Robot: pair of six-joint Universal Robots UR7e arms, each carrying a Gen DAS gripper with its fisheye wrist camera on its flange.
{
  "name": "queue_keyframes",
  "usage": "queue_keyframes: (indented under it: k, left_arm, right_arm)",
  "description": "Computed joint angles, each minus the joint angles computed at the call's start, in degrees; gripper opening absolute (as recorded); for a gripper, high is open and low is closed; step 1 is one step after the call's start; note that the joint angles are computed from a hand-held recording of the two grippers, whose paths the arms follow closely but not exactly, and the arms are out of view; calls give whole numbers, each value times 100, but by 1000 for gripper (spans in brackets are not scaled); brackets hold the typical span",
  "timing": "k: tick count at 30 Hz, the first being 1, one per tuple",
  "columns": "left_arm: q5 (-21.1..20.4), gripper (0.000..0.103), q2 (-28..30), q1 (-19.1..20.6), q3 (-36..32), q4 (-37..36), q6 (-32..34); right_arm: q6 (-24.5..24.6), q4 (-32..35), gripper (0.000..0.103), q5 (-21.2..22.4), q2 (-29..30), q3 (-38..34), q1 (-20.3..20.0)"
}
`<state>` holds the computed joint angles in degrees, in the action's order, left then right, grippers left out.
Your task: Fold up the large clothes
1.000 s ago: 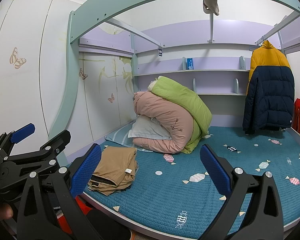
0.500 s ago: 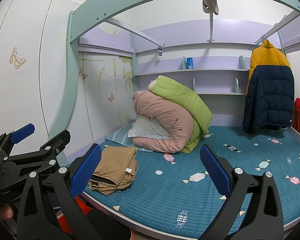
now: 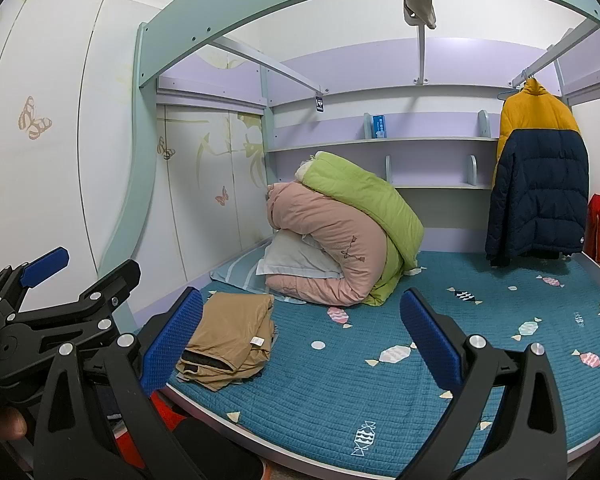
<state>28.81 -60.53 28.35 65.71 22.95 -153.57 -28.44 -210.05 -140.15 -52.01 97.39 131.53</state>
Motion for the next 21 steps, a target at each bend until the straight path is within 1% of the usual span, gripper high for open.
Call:
queue_keyframes:
  k: [8,13,15,17,21]
  left_arm:
    - [-37,98,-22,45,10,21,64]
    - [6,98,228,150,-228,120,145]
    - [-1,98,373,190,-347,246,98]
    - [55,98,607,269,-582,529,-38]
    - [266,98,1304,476,-1304,1396,-442]
  right_arm:
    - [132,21,96,-31,60,-18,-38]
    - [297,78,96,-20,47,8,-164]
    - [453,183,96,-30,13,48,-253]
    - [679,348,96,1,-53,115,-368]
    - [1450,854,96,82,-302,399,-772]
